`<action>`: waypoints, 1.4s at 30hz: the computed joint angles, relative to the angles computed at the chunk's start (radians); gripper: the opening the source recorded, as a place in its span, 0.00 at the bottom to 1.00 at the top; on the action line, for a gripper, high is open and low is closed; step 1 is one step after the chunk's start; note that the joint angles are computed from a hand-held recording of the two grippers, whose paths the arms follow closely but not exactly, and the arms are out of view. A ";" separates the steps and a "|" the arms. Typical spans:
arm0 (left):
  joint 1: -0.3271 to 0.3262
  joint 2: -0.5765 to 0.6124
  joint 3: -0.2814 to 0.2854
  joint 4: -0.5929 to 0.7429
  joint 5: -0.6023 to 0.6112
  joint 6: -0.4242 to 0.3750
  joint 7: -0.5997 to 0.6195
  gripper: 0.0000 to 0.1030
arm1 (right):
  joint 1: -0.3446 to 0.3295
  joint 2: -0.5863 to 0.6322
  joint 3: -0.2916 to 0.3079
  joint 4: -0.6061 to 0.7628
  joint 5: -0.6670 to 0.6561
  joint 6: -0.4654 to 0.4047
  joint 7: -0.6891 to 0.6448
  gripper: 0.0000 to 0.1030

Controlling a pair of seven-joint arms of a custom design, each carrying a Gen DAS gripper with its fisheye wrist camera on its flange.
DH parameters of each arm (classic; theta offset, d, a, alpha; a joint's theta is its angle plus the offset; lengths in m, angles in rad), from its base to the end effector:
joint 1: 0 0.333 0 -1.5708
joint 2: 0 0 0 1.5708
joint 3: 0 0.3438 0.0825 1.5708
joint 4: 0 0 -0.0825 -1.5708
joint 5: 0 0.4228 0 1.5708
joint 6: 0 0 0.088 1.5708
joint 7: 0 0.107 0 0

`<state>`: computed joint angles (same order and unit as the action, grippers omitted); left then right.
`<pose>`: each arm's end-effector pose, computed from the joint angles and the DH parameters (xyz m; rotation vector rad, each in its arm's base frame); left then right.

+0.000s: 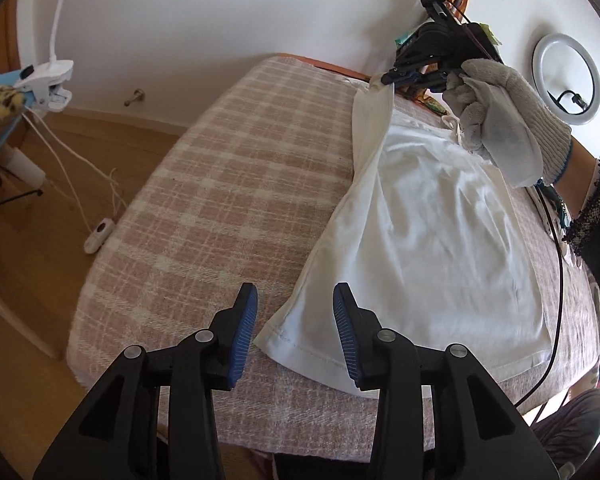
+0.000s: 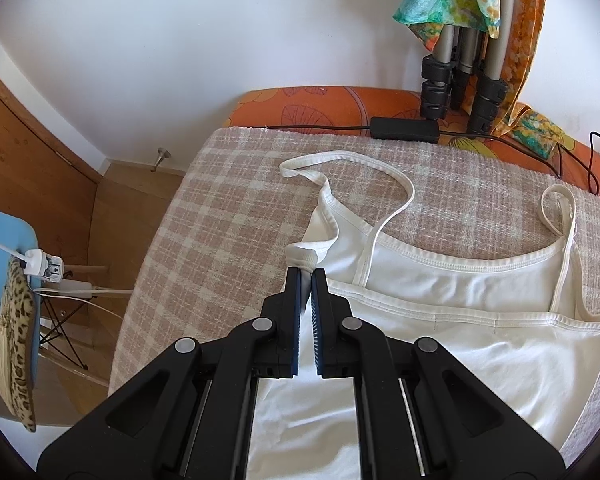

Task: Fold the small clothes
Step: 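Fold the gripped side lengthwise over the camisole body with both tools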

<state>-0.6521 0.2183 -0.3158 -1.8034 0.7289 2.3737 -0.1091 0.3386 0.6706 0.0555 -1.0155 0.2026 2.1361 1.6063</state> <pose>0.4098 -0.5563 0.4796 -2.2099 1.6452 -0.8199 0.7727 0.3126 0.5280 -2.1015 1.6004 -0.0735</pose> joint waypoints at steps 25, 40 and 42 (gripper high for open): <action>-0.065 0.056 0.007 0.096 0.118 0.067 0.070 0.05 | -0.007 -0.003 0.001 -0.013 0.004 0.001 -0.012 0.06; -0.142 0.224 0.037 0.306 -0.005 0.083 0.325 0.05 | -0.035 -0.046 -0.022 -0.082 -0.014 0.023 -0.011 0.06; -0.153 0.241 0.041 0.330 -0.016 0.068 0.359 0.05 | -0.042 -0.047 -0.021 -0.089 -0.009 0.023 -0.008 0.06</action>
<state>-0.8051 0.4595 -0.2748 -1.4732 0.7133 2.4418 0.2503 0.2961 0.6233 0.0348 -1.1042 0.1932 2.1591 1.5978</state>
